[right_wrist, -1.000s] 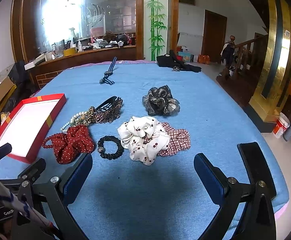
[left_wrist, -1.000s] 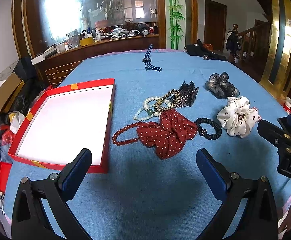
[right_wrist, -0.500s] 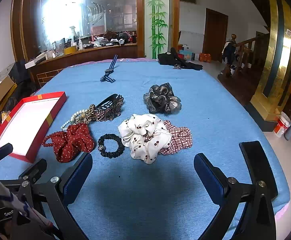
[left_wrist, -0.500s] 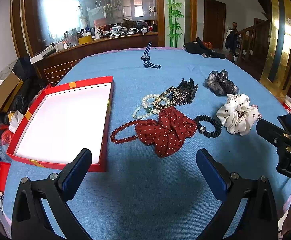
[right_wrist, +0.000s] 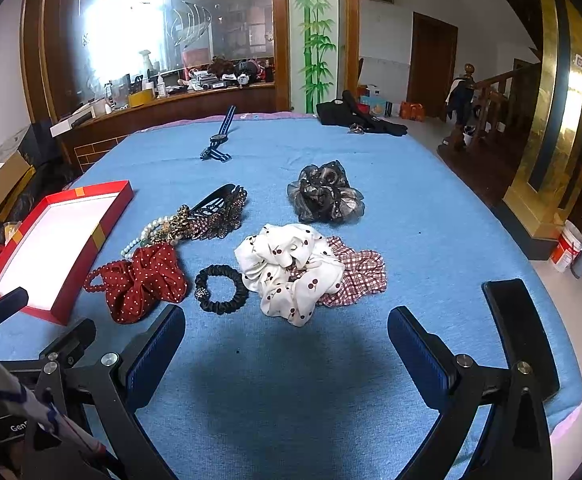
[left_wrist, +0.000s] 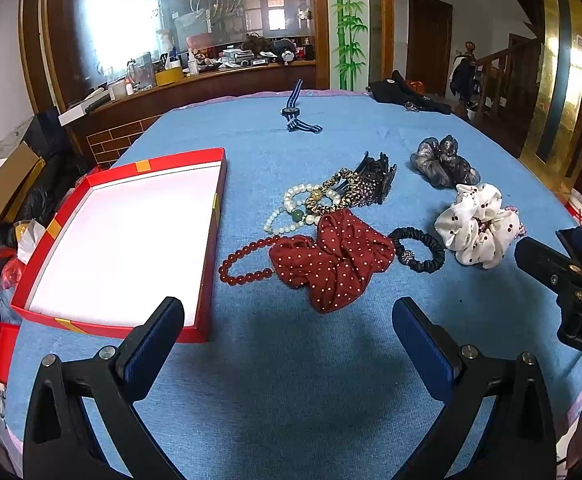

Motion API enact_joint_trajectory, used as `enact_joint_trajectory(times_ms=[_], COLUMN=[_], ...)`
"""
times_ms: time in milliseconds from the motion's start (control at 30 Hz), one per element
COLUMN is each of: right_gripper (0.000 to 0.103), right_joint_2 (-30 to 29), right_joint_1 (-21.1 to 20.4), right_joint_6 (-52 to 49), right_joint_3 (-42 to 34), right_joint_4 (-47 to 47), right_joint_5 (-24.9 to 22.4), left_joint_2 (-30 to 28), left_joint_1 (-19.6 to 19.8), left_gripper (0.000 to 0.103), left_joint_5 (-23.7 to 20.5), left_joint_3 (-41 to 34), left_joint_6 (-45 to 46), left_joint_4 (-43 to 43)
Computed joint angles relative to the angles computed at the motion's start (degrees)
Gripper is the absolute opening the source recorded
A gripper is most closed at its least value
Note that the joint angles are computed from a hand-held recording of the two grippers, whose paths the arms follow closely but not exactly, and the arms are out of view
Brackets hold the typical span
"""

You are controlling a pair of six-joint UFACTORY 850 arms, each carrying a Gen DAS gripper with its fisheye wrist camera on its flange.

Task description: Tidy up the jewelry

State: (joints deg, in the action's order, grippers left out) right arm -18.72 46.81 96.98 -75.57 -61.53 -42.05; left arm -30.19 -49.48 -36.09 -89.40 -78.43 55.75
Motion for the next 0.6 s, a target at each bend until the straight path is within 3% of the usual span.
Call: enact_joint_trajectory(times_ms=[233,400,500,600], right_gripper=[0.102,0.102,0.102,0.102], right_joint_2=[1.5,4.5,6.0,7.3], right_joint_1=[-1.4,-3.9,-5.8,-7.2], right_joint_6=[-0.9,-0.4,-0.9,-0.5], right_joint_3=[1.4,4.1,5.6,6.9], right_joint_4=[0.4,1.0,3.3,4.2], right_joint_5=[2.6,5.5,8.6,10.7], left_joint_2=[1.5,3.0,3.6,2.6], left_joint_1=[2.3,4.6,6.6,8.0], left_gripper=[0.103,0.103,0.103,0.093], left_joint_5=[3.6,3.6,7.3,8.9], left_joint_3=[1.2,2.8,3.1,1.3], left_joint_6=[4.0,4.6,11.3,20.0], left_joint_4=[-5.4,-6.8,-14.5,-23.0])
